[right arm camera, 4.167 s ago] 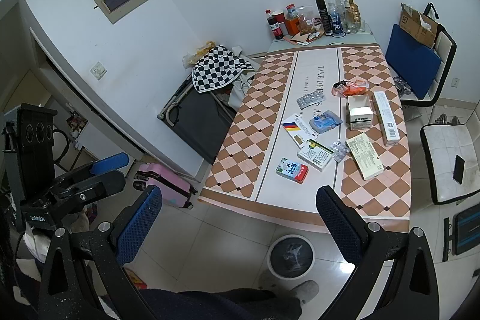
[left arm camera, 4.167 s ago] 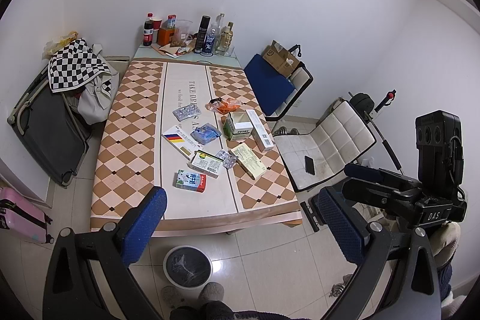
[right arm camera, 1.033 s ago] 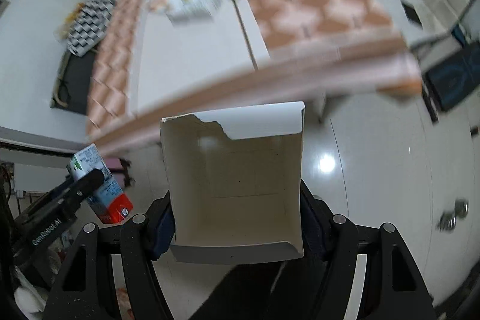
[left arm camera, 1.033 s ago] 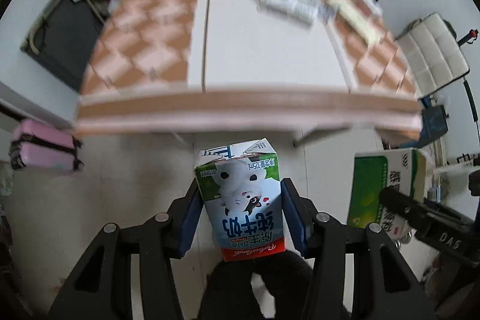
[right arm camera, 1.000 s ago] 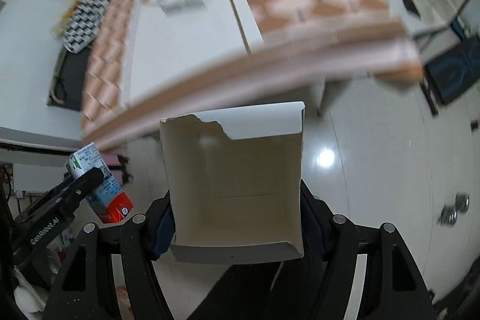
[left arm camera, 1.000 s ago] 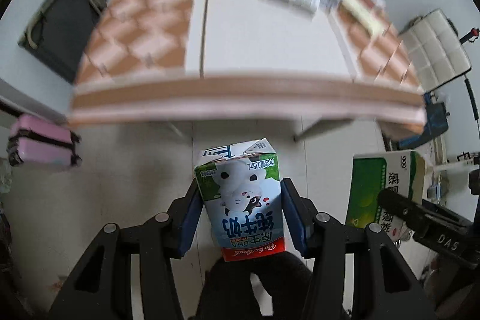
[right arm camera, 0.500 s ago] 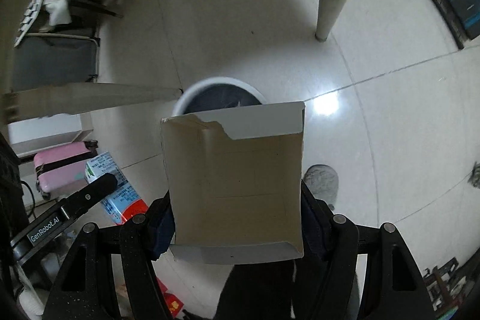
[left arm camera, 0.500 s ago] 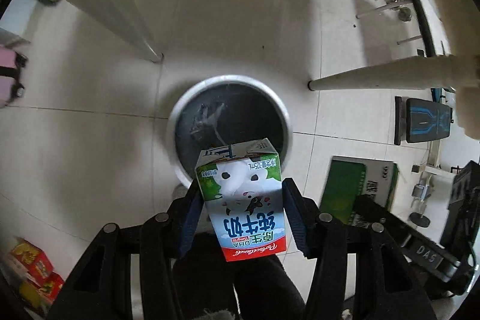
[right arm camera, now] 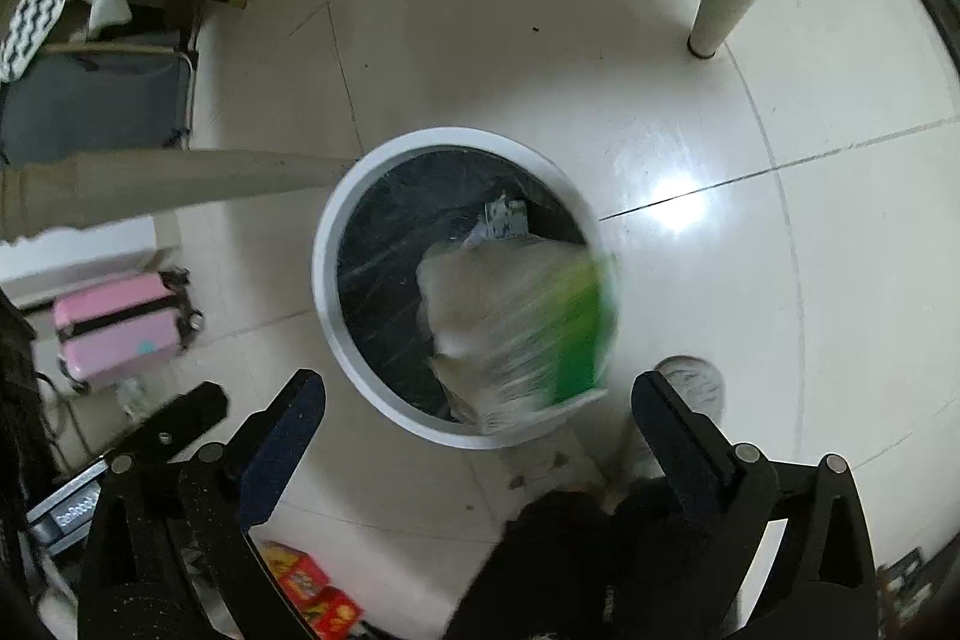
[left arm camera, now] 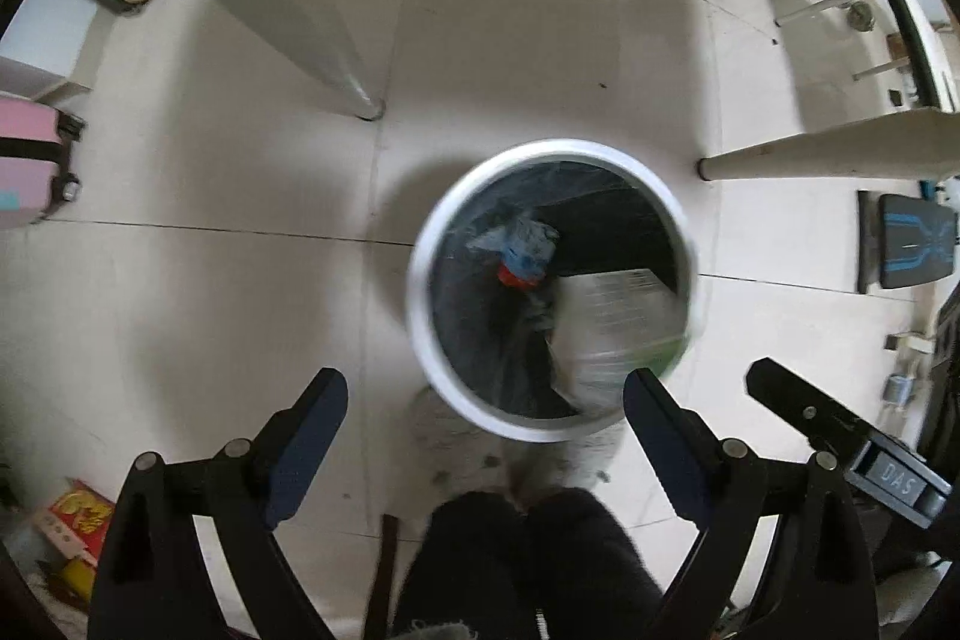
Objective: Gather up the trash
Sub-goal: 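Open both grippers to drop the carton and box into the bin, then grasp the rainbow medicine box with the left gripper while the right grasps the cream leaflet box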
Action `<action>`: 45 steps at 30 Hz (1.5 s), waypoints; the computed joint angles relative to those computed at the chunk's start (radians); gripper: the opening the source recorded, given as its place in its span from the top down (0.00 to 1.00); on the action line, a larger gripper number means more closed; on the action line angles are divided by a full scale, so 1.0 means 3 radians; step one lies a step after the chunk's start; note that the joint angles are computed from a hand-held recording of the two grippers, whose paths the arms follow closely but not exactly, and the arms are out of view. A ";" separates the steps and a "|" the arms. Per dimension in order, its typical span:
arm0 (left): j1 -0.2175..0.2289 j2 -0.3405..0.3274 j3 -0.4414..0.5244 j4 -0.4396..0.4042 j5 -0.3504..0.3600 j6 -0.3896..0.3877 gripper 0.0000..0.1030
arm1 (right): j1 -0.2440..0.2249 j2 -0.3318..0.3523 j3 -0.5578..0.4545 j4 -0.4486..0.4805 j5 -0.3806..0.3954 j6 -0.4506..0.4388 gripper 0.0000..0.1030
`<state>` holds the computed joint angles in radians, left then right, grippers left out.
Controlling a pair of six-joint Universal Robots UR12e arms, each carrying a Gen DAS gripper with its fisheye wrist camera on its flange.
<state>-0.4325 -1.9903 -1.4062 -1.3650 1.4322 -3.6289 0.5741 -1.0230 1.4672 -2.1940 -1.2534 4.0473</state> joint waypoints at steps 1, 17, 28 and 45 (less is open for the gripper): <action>0.0002 0.0023 -0.0013 -0.0007 0.0046 -0.0024 0.09 | 0.0005 0.0012 -0.0066 0.0083 -0.0029 -0.0045 0.00; -0.0093 0.0308 0.0267 -0.0471 0.0315 0.0008 0.09 | 0.0187 -0.0125 -0.0782 0.1356 -0.0741 -0.0527 0.00; -0.0125 0.0468 0.0753 -0.0952 0.0355 0.0066 0.09 | 0.0294 -0.0286 -0.1405 0.1968 -0.0771 -0.0542 0.00; -0.0069 0.0155 0.1837 -0.1183 0.0591 -0.0033 0.09 | 0.0173 -0.0147 -0.2632 0.2406 -0.0873 -0.0356 0.00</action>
